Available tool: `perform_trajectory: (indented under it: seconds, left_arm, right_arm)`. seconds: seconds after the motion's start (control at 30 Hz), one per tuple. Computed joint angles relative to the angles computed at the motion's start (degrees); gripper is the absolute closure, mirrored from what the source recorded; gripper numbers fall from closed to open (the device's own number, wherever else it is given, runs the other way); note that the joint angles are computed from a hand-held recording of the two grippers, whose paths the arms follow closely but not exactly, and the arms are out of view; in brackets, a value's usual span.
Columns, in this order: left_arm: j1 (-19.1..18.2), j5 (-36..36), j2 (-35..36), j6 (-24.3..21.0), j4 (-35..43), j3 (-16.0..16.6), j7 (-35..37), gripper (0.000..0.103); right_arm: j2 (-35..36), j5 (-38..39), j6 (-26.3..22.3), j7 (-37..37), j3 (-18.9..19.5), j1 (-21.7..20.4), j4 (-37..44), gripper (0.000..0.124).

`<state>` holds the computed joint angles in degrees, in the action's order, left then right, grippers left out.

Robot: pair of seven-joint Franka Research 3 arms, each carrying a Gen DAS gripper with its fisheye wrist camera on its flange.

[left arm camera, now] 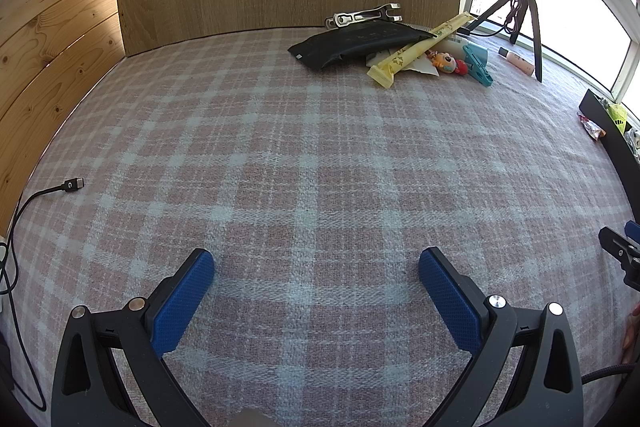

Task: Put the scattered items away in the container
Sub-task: 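Move both tools toward the scattered items by the wooden board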

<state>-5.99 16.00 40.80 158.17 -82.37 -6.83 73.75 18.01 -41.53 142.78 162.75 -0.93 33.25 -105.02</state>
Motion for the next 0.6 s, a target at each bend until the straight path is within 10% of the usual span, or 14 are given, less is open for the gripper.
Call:
perform_trajectory:
  seconds: [0.6]
  left_arm:
    - [0.08,-0.08,0.32,-0.27,0.55,-0.06,0.01,0.0]
  right_arm:
    - [0.0,0.01,-0.01,-0.01,-0.02,0.02,0.0,0.021]
